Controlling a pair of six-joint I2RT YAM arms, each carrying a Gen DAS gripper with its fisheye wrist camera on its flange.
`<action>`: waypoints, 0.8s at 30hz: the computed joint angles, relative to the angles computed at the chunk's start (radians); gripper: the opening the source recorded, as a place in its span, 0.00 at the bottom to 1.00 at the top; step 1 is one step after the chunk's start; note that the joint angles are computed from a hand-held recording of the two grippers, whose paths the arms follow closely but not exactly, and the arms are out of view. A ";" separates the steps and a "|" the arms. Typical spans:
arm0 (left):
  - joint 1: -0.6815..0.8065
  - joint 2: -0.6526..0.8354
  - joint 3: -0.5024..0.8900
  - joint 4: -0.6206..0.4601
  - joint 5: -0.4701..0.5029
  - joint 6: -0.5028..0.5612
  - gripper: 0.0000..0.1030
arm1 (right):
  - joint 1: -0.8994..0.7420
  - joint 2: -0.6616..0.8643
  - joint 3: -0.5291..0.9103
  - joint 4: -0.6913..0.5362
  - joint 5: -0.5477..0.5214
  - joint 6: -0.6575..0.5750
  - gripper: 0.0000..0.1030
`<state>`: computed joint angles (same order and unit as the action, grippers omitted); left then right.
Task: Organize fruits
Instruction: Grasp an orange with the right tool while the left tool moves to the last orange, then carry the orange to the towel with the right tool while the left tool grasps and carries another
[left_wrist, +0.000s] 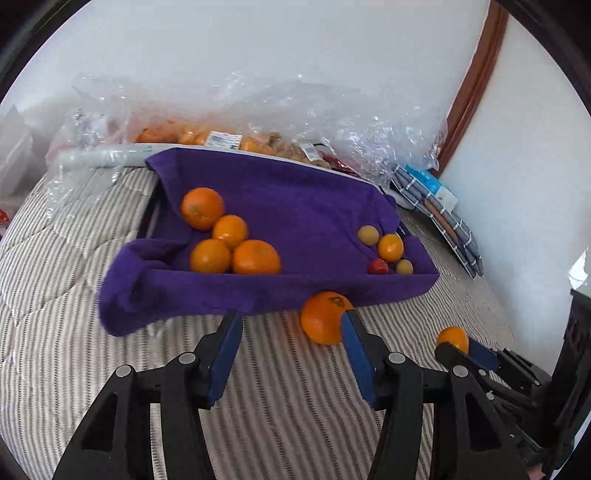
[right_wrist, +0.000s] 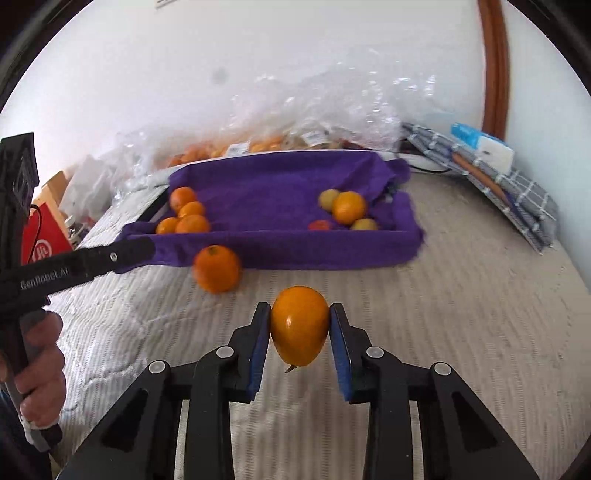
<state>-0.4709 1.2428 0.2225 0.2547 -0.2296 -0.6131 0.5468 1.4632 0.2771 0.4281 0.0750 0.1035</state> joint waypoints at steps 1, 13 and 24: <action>-0.026 0.071 0.032 0.017 -0.017 -0.009 0.53 | -0.035 -0.015 -0.011 0.000 -0.012 -0.022 0.31; -0.066 0.352 0.171 0.080 -0.040 -0.061 0.39 | -0.238 -0.004 -0.012 0.029 -0.139 -0.135 0.31; 0.142 0.009 0.093 -0.109 0.074 0.034 0.39 | -0.166 0.144 0.202 0.015 -0.143 -0.133 0.31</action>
